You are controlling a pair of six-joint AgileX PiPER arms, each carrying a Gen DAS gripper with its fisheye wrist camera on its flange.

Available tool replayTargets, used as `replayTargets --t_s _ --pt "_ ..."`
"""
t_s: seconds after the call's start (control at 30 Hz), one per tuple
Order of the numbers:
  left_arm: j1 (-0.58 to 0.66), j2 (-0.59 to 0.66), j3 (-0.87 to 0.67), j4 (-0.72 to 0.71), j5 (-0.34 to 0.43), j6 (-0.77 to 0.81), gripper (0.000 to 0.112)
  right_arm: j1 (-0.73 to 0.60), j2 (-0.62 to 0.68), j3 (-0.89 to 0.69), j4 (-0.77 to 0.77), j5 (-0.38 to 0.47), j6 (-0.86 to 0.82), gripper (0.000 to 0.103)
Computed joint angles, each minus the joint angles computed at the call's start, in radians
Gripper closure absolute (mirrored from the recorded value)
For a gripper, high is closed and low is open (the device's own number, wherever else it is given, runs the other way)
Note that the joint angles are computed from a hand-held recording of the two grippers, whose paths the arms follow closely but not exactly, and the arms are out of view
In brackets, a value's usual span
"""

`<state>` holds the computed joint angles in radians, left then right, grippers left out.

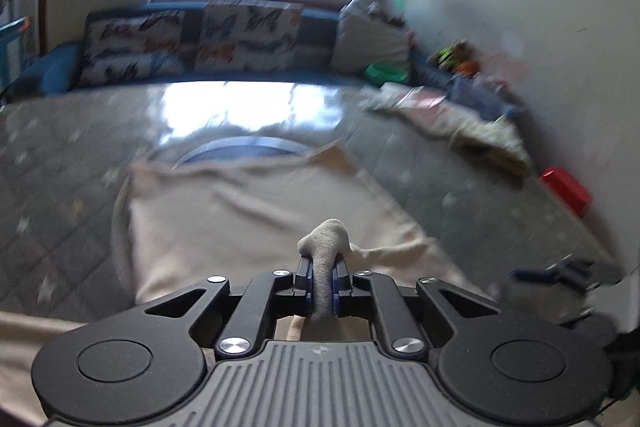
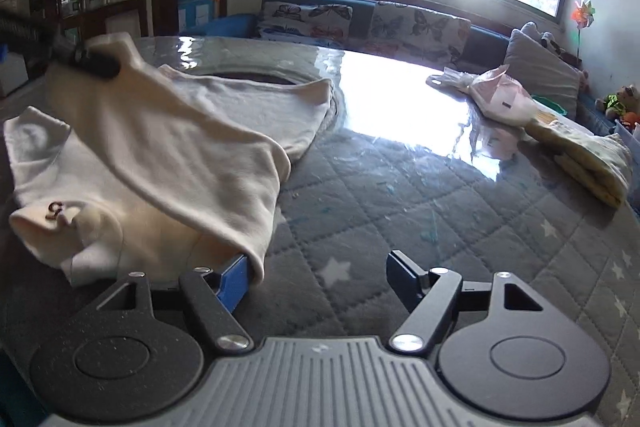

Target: Fold clothes

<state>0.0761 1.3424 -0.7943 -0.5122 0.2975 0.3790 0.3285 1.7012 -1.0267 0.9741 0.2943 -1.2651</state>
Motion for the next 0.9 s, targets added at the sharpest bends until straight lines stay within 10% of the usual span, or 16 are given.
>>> replayTargets --t_s 0.17,0.47,0.9 --pt "0.011 0.0 0.073 0.186 -0.04 -0.165 0.085 -0.037 -0.04 -0.027 -0.135 0.115 0.1 0.034" --pt "-0.009 -0.001 0.092 -0.195 -0.049 0.21 0.085 0.024 0.096 -0.291 -0.073 0.282 0.136 0.065" --pt "-0.043 0.035 0.095 0.124 -0.091 -0.127 0.073 0.113 0.249 -0.428 -0.205 0.217 0.265 0.066"
